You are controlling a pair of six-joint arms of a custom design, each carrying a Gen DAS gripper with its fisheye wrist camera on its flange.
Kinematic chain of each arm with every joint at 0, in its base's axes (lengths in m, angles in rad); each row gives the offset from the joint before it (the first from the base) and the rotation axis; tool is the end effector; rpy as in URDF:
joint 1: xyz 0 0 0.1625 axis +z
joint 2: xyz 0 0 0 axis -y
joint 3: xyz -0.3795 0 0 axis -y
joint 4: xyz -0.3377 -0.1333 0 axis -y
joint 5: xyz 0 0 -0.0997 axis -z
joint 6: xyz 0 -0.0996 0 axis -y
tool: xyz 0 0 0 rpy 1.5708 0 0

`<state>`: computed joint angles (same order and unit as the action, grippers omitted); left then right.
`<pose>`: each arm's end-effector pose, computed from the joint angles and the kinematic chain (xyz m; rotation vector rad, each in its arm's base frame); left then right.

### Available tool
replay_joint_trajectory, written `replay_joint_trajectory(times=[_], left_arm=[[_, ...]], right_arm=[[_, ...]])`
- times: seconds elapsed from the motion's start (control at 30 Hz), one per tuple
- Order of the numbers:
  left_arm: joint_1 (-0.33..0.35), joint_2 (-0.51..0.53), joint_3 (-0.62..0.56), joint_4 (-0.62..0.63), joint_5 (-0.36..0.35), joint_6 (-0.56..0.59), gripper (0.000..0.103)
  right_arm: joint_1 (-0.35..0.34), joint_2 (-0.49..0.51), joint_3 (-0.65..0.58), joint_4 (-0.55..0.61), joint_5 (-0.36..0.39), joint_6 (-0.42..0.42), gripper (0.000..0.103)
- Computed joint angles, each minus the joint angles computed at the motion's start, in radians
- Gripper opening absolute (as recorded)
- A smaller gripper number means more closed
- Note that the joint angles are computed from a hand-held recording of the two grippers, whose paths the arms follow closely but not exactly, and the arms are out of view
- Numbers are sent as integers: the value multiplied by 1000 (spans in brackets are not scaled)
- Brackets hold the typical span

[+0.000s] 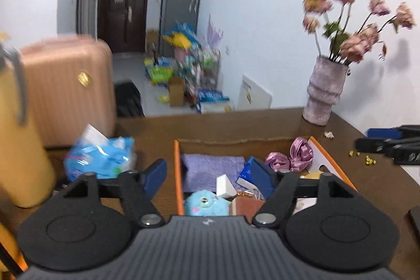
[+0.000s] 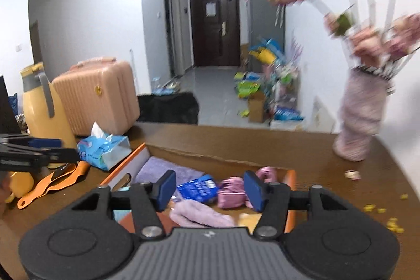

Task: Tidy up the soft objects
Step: 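Carry the wedge and snack packet into the red box and open both grippers, then move both grippers back toward the clear plastic bag with green top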

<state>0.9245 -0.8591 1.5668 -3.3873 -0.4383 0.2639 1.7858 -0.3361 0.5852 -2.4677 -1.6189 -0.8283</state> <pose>-0.1749 -0.6030 0.3008 0.1588 1.9782 -1.3457 0.3016 -0.7787 0.1852 1.3624 -2.4153 0.8674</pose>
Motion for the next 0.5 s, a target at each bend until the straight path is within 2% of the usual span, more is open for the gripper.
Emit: replay_joint_trajectory(times=[0.07, 0.13, 0.33, 0.5], left_arm=[[-49, -1, 43, -125, 44, 97, 80], [-93, -2, 73, -190, 75, 147, 81], [-188, -1, 165, -313, 132, 182, 84], [-284, 75, 317, -603, 222, 217, 84]], right_arm=[[-9, -101, 158, -98, 13, -19, 65], [-17, -181, 277, -165, 26, -34, 66], [-41, -350, 541, -301, 96, -29, 67], [-114, -529, 898, -500, 199, -58, 67]])
